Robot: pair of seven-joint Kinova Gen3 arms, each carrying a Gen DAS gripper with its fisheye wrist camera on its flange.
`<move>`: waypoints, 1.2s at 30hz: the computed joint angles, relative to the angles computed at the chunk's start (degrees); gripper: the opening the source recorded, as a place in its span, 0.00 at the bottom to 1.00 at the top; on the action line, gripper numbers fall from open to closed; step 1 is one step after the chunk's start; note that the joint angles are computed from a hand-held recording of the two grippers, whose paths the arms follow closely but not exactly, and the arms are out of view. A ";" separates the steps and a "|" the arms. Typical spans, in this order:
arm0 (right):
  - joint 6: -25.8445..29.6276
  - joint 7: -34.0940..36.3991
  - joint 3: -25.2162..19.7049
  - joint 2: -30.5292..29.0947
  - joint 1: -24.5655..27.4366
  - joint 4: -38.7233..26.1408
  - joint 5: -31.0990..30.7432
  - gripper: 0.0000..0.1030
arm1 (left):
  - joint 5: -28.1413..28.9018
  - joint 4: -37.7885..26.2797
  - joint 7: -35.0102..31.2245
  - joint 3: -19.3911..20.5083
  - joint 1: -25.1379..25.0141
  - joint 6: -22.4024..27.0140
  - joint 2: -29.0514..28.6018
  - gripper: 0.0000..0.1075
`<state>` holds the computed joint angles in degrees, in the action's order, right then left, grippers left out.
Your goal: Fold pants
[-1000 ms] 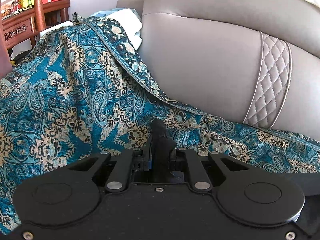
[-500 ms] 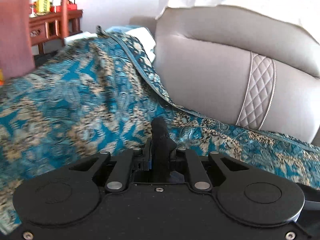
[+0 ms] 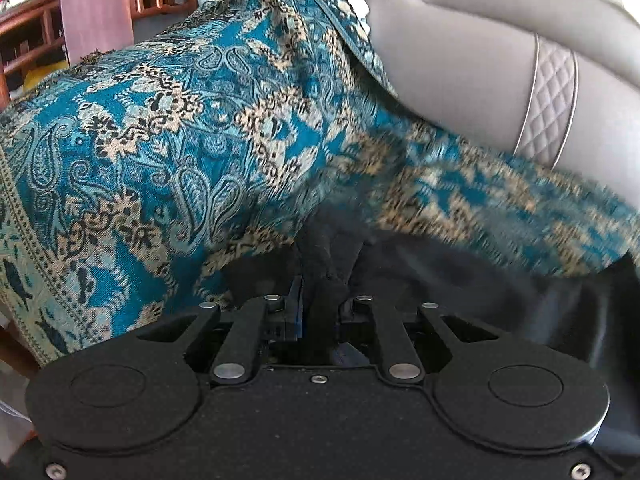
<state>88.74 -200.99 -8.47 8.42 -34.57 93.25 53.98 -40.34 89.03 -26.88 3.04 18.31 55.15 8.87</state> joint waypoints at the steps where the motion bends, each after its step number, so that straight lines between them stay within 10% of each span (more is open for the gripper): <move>1: 0.43 1.02 -0.21 -0.06 -0.10 -0.52 -0.83 0.05 | -0.57 0.35 -0.54 0.21 0.37 0.58 0.24 0.13; 4: -1.72 6.47 -0.35 -0.05 1.95 -1.74 -4.78 0.10 | -0.92 0.37 -2.41 0.63 1.35 3.03 1.33 0.18; 8: -2.79 8.89 -0.12 -1.36 1.93 -1.98 -8.06 0.53 | 0.14 1.00 -3.93 0.70 1.98 4.63 1.33 0.37; 17: -10.67 15.31 1.02 -5.24 -2.91 -3.19 -9.78 0.70 | 7.07 4.55 -4.55 0.74 -3.25 -0.30 -5.43 0.51; 25: -29.31 27.48 -17.41 -0.14 12.27 -6.24 -6.43 0.74 | 6.72 7.73 -6.92 2.13 -7.13 -5.24 -9.72 0.51; 31: -38.08 41.47 -25.30 10.07 15.19 -13.99 0.78 0.74 | 17.40 6.85 -19.89 0.51 -11.95 -11.79 -7.75 0.42; 36: -38.07 52.93 -19.40 17.20 8.46 -23.12 -1.25 0.74 | 25.82 4.01 -28.75 -1.23 -14.93 -13.13 -3.05 0.34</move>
<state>50.67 -148.06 -27.87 25.61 -26.11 70.13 52.73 -14.53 93.04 -55.63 1.80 3.38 42.02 5.82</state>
